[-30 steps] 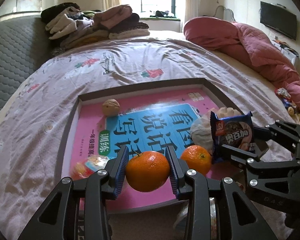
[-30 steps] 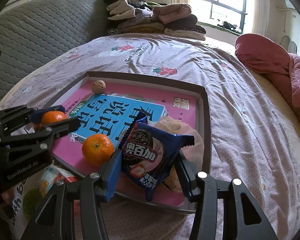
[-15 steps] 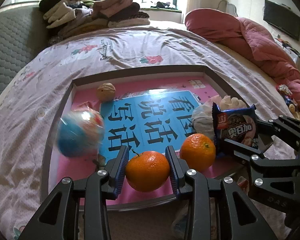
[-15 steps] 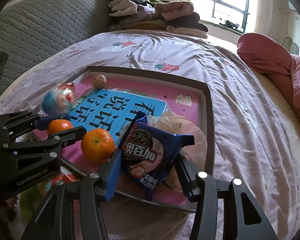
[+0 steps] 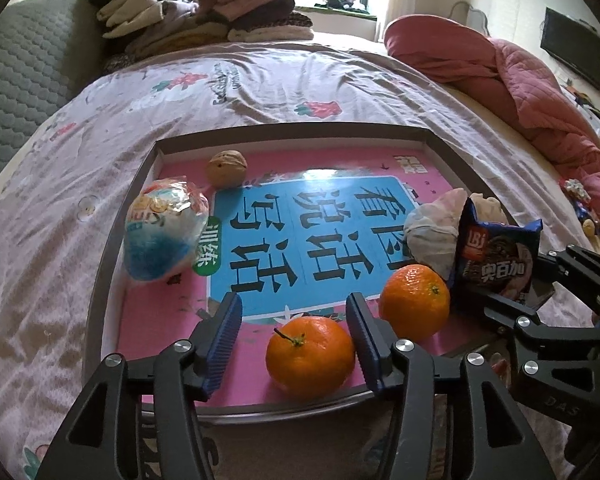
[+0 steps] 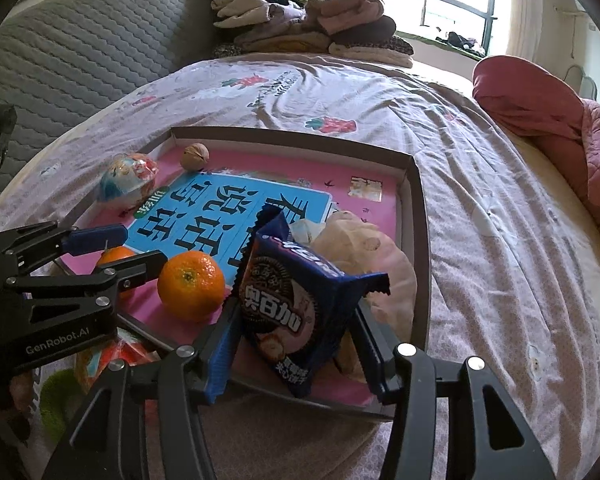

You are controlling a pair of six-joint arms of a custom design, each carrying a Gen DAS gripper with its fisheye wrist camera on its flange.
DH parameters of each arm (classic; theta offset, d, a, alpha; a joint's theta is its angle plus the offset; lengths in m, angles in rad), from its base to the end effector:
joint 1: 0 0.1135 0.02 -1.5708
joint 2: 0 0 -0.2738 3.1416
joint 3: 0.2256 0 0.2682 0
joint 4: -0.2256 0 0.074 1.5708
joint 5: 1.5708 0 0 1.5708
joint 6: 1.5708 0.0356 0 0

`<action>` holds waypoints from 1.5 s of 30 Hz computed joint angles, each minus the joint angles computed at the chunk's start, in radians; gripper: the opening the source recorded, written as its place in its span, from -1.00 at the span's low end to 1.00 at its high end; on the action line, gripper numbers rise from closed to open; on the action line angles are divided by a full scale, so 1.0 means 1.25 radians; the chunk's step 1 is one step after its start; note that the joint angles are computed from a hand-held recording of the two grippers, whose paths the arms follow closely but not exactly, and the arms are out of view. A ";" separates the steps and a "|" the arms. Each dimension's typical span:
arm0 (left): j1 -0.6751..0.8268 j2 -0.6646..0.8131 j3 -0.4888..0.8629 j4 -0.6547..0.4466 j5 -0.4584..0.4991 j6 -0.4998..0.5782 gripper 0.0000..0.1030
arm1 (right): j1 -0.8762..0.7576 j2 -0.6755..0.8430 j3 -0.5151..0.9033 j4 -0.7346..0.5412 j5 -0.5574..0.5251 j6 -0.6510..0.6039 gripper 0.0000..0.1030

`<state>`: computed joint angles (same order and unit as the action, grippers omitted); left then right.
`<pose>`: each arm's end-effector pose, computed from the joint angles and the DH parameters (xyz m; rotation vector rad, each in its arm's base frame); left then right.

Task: Organize objects
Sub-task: 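Lower the blue biscuit pack into the tray and open the right tool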

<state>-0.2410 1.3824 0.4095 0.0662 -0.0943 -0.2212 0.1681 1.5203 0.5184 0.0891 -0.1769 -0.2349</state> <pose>0.2270 -0.0523 0.1140 -0.0157 2.4736 -0.0817 0.2595 0.0504 0.1128 -0.5681 2.4073 0.1909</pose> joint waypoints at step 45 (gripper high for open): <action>-0.004 -0.036 -0.008 -0.030 -0.013 -0.004 0.35 | -0.055 -0.064 0.000 -0.012 -0.034 0.014 0.30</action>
<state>-0.2465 1.3376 0.3998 0.0284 -0.1107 -0.2263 0.0991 1.4401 0.5180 0.0736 -0.2200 -0.2178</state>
